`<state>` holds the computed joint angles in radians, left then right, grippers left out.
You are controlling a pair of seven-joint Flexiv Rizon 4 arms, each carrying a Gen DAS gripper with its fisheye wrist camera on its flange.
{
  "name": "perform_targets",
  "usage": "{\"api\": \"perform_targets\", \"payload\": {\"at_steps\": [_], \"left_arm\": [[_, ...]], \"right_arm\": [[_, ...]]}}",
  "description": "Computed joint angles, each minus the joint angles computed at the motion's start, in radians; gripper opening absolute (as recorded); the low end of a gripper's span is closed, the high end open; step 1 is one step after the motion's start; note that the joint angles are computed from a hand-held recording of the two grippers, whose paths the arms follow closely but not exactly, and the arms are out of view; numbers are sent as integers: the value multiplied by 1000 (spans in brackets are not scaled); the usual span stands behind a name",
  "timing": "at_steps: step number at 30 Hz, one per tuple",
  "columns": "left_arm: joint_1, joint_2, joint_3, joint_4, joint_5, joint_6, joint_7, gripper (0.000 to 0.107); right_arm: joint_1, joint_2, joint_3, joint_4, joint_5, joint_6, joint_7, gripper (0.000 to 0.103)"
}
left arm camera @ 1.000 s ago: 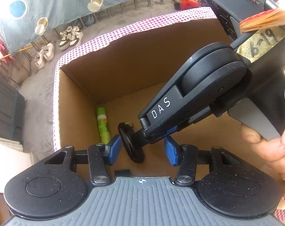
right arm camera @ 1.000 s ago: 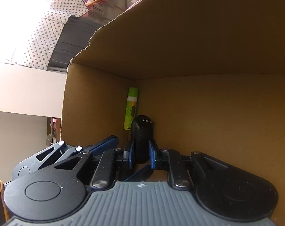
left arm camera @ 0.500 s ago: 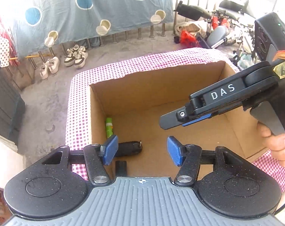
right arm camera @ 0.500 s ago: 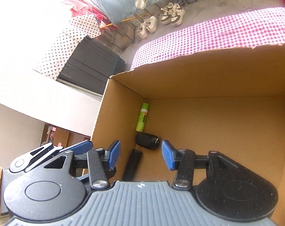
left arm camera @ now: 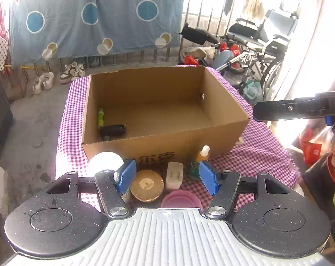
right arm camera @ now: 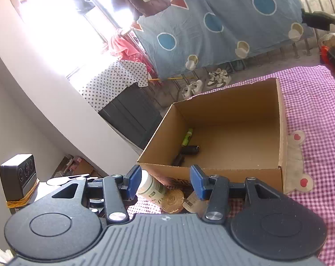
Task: Organize rigid objects
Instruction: 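Lower the black oval case into the box and open the right gripper, then move the right gripper back to the pink plastic lid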
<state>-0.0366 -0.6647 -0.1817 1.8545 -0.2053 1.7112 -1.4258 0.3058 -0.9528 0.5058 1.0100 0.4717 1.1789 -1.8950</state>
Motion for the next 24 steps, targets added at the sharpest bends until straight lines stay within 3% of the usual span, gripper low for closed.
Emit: {"api": "perform_targets", "payload": {"at_steps": [6, 10, 12, 18, 24], "left_arm": [[-41, -40, 9, 21, 5, -43, 0, 63], [-162, -83, 139, -31, 6, -108, -14, 63], [-187, -97, 167, -36, 13, -107, -22, 63], [-235, -133, 210, -63, 22, -127, -38, 63], [-294, -168, 276, -116, 39, -171, -81, 63]], "right_arm": [[36, 12, -30, 152, -12, 128, 45, 51], [122, -15, -129, 182, -102, 192, 156, 51], [155, -25, -169, 202, -138, 215, 206, 50], [186, -85, -188, 170, -257, 183, 270, 41], [216, -128, -232, 136, -372, 152, 354, 25]]}}
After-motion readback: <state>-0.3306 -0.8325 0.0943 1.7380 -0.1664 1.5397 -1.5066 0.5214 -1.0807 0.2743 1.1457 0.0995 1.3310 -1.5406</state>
